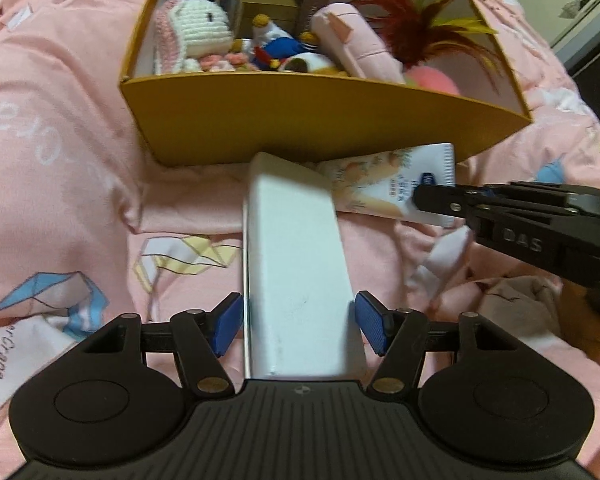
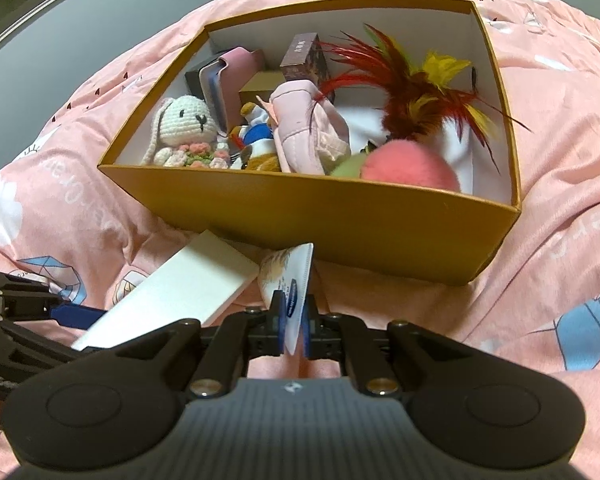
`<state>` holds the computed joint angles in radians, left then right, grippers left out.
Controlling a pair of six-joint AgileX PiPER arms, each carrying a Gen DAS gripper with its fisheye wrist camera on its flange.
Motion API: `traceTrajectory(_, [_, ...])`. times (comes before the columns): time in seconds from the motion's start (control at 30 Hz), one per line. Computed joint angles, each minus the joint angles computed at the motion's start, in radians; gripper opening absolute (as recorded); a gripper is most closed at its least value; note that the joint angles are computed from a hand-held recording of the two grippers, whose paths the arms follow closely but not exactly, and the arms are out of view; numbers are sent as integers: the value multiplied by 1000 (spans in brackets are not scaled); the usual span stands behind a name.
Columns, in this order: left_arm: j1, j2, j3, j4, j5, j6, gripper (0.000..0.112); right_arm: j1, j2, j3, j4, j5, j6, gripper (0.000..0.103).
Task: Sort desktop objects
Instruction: 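Grasp a thin white card with the right gripper while the left gripper grasps the flat white box, then lift the flat white box with the left gripper while the right gripper lifts the card over the box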
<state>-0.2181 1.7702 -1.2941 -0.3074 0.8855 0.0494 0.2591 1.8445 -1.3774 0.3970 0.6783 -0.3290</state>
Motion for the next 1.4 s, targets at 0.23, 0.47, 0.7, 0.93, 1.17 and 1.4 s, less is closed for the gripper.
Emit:
traceTrajectory(0.23, [71,33,15,-171,-2,77,71,-20,3,8,50,5,-34,9])
traceTrajectory(0.47, [132,126,-13,-237,-31,-18,71,-19,-1,25,49,-10,-49,9])
traceTrajectory(0.7, [174,202,-23,-362,-43,26,74,-27,11,21,63,-9,-69,9])
traceTrajectory(0.93, [170,201,14,-431,-68,80,53,-31,7,33,74,-29,-74,10])
traceTrajectory(1.17, [62,58,55,-143,-162,-70,34,-19,-47,61,75,-59,-108,5])
traceTrajectory(1.4, [-38,69,-25,124,-126,-189,34,-19,-51,60,55,-66,-118,3])
